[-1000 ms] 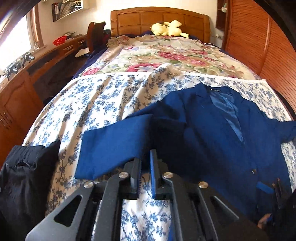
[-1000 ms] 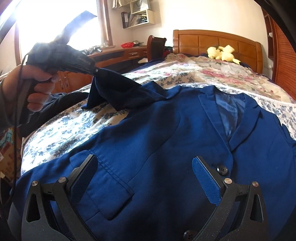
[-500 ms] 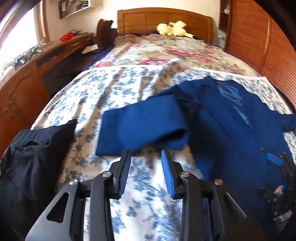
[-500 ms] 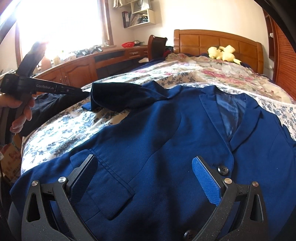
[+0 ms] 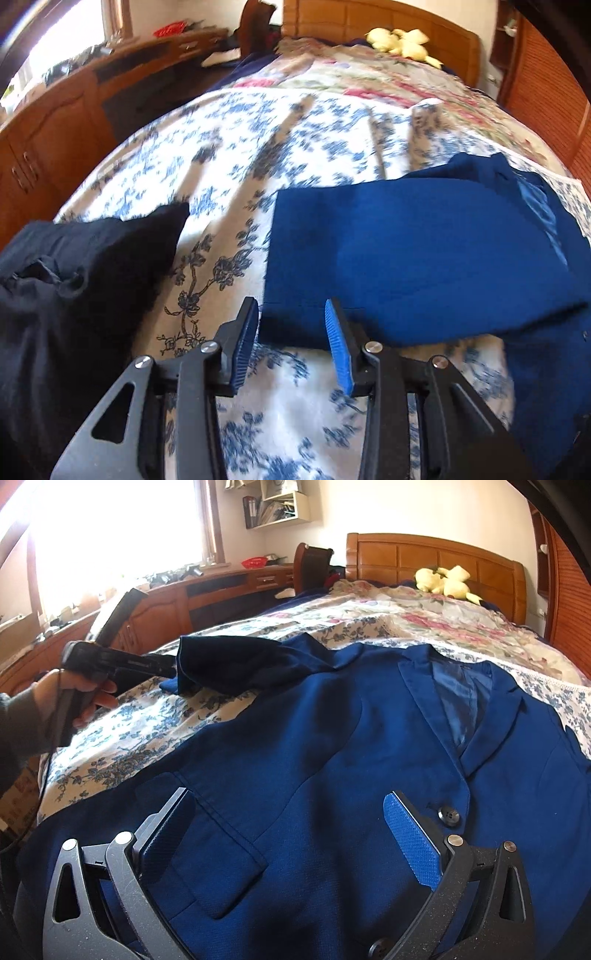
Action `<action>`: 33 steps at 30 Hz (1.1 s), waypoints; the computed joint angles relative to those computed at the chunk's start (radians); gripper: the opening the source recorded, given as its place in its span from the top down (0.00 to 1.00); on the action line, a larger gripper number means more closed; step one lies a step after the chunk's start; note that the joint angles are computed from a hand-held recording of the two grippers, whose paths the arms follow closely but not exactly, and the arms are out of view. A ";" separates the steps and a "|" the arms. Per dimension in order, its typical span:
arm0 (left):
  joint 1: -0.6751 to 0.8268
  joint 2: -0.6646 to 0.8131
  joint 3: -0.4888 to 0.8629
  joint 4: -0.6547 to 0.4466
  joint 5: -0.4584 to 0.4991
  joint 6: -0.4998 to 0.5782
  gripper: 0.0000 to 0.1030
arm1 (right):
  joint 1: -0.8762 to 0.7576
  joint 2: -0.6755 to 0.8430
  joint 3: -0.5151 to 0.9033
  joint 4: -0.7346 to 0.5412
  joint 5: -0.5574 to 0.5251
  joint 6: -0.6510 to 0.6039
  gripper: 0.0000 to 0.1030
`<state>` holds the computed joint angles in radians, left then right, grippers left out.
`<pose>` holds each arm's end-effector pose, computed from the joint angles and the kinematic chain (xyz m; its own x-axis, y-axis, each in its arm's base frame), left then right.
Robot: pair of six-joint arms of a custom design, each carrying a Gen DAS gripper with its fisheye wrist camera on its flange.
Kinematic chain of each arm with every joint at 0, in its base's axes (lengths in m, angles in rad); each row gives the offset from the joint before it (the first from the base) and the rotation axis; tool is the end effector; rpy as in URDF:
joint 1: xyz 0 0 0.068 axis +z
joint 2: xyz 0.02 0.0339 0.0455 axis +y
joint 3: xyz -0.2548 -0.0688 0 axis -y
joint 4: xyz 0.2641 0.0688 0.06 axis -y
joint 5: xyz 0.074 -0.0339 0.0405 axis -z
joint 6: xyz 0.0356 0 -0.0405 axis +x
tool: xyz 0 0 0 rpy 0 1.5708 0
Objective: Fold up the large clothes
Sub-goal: 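Lift the sleeve with the left tool and fold it across the jacket front, then release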
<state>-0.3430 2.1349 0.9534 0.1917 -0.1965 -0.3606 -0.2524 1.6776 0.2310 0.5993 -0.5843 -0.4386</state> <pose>0.3524 -0.1185 0.0162 -0.8174 -0.0756 -0.5711 -0.0636 0.9971 -0.0410 0.2064 -0.0329 0.0345 -0.5953 -0.2123 -0.7749 -0.4398 0.8933 0.0932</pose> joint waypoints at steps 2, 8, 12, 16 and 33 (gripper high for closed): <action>0.018 0.043 0.023 0.001 0.026 -0.007 0.58 | -0.001 0.004 0.003 -0.003 -0.002 -0.002 0.00; 0.026 0.087 0.040 0.038 0.022 -0.046 0.46 | -0.003 0.009 0.005 -0.003 -0.003 -0.005 0.00; 0.009 0.093 0.050 0.027 -0.014 -0.042 0.46 | -0.002 0.009 0.006 -0.007 -0.001 -0.007 0.00; 0.008 0.097 0.072 -0.007 -0.014 -0.029 0.48 | 0.005 0.007 0.005 -0.007 0.004 -0.005 0.00; -0.405 -0.268 0.120 -0.234 -0.314 -0.058 0.95 | -0.222 -0.320 -0.060 -0.256 -0.105 -0.113 0.00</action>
